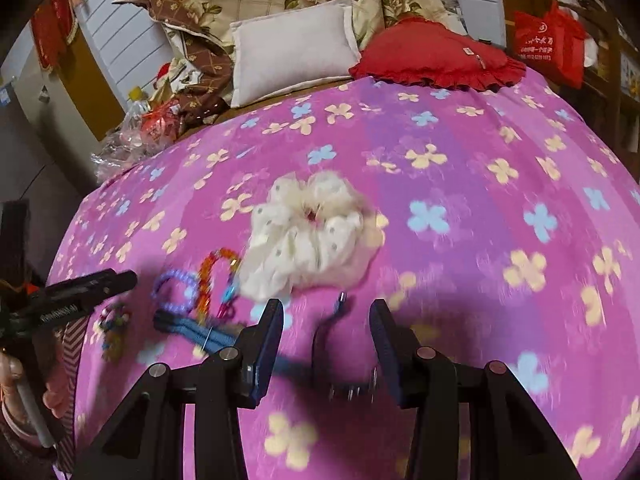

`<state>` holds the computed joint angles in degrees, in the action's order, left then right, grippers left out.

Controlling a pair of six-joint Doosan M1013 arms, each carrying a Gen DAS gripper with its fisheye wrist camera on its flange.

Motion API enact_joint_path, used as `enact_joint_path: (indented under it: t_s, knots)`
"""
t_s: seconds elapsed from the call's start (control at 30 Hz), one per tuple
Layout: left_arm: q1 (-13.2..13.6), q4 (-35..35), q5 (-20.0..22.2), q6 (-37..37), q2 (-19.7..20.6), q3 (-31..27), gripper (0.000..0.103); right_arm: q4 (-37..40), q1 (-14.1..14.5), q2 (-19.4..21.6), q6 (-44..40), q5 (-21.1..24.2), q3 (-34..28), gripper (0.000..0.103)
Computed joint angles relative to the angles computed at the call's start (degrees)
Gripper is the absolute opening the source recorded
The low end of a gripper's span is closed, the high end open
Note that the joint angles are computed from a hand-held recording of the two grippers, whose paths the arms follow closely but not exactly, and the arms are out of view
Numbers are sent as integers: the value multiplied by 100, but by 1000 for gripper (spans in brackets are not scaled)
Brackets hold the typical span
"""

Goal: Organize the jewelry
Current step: 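Move both tools back toward the remaining jewelry on the bed, then grasp the purple bead bracelet with the left tool while the right tool grasps the white scrunchie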

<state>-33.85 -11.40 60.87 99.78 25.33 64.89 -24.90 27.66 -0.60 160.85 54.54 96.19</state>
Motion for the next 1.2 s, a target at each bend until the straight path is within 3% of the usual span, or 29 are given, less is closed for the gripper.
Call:
enact_joint_path:
  t_s: [0.17, 0.33, 0.37, 0.43, 0.47, 0.5, 0.57, 0.63, 0.67, 0.7, 0.9, 1.2]
  knots:
    - [24, -420, 344, 218, 307, -290, 68, 848, -507, 105, -310, -544, 26, 43]
    - [-26, -489, 287, 505, 336, -276, 68, 1104, -701, 322, -509, -477, -117, 46]
    - [-59, -387, 224, 541, 313, -240, 63, 1114, -718, 366, -556, -437, -155, 46]
    - [-150, -82, 52, 619, 245, -131, 38, 1069, -734, 423, -620, -359, -225, 46]
    - [-211, 194, -29, 544, 212, -83, 16, 1058, -742, 473, -686, -271, -288, 46]
    - [-219, 170, 29, 596, 213, -92, 8, 1029, -741, 509, -710, -192, -335, 46]
    - [-218, 94, 130, 582, 219, -110, 8, 928, -731, 584, -717, -31, -430, 46]
    - [-237, 129, 105, 525, 172, -41, 8, 831, -702, 672, -780, 187, -546, 31]
    - [-234, 112, 110, 493, 152, -19, 8, 903, -719, 679, -838, 173, -561, 18]
    - [-216, 66, 80, 448, 99, 36, 8, 995, -745, 662, -865, 119, -550, 14]
    - [7, -693, -112, 620, -318, 336, 8, 529, -533, 433, -359, 57, -561, 8]
    - [466, -1616, -488, 1057, -1204, 1010, 8, -224, 172, 290, -141, 437, -1005, 8]
